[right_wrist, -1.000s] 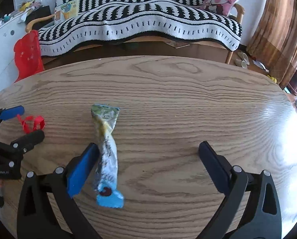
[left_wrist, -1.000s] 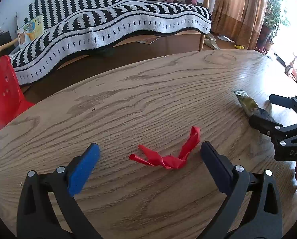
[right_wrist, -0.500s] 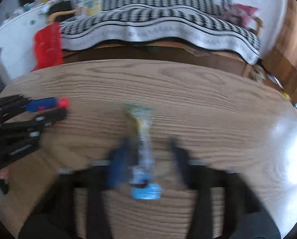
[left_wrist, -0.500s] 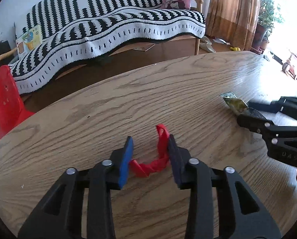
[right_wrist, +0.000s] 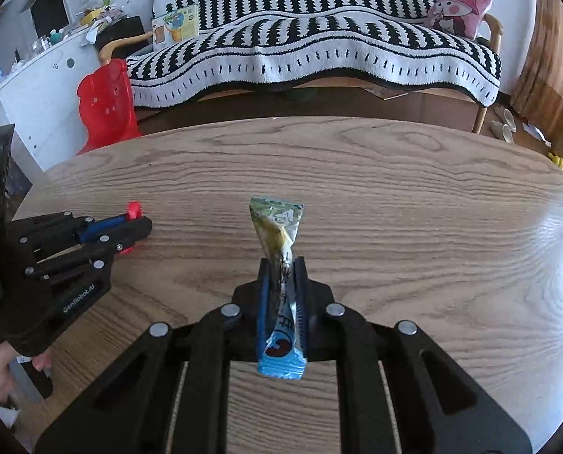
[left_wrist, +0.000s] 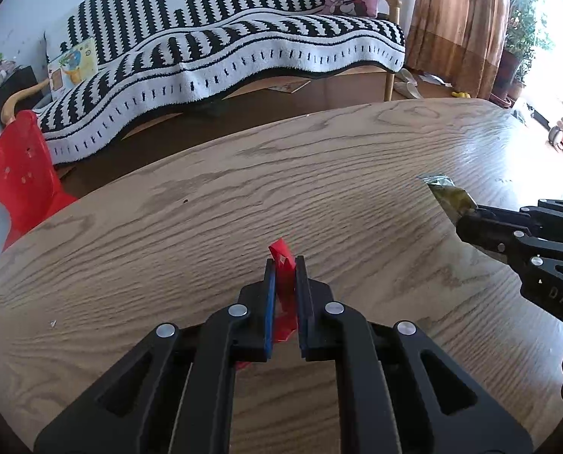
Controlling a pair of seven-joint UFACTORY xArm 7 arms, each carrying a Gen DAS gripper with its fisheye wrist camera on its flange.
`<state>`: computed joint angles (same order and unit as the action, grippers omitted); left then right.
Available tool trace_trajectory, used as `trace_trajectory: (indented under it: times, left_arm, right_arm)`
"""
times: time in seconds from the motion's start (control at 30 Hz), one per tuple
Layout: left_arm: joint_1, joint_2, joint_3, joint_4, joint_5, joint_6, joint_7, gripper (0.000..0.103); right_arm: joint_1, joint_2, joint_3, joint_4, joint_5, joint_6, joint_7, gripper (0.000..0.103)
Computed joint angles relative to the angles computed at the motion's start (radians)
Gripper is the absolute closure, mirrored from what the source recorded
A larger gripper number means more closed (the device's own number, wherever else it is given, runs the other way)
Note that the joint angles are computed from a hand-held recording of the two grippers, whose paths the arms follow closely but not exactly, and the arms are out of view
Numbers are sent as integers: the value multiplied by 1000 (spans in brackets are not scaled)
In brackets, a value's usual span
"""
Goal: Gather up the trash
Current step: 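Carry the wrapper and red ribbon over the bin and open both tools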
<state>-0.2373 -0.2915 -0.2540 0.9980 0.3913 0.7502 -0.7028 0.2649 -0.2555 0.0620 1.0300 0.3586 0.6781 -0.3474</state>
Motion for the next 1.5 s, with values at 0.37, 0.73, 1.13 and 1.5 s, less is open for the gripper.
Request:
trace_trajectory:
  times: [0.37,0.73,1.13,1.5]
  left_arm:
    - [-32,-8,-33,76,-4,39,-27,95]
    - [-194,35,-257,339,93,51,-136,95]
    - [-657,767,-355,910,112,159,-265,95]
    - [-878,1084,-198,1248,42,383,-77,95]
  right_arm:
    - [1,-124,-35,-25,45,44,4,90]
    - [-157,-760,-303,-241,-34,297,-50,90]
    - [-420,-746,-859,-98,-240,789,-228,90]
    - [-541,-438,-1067,-186,-265,772,-418,90]
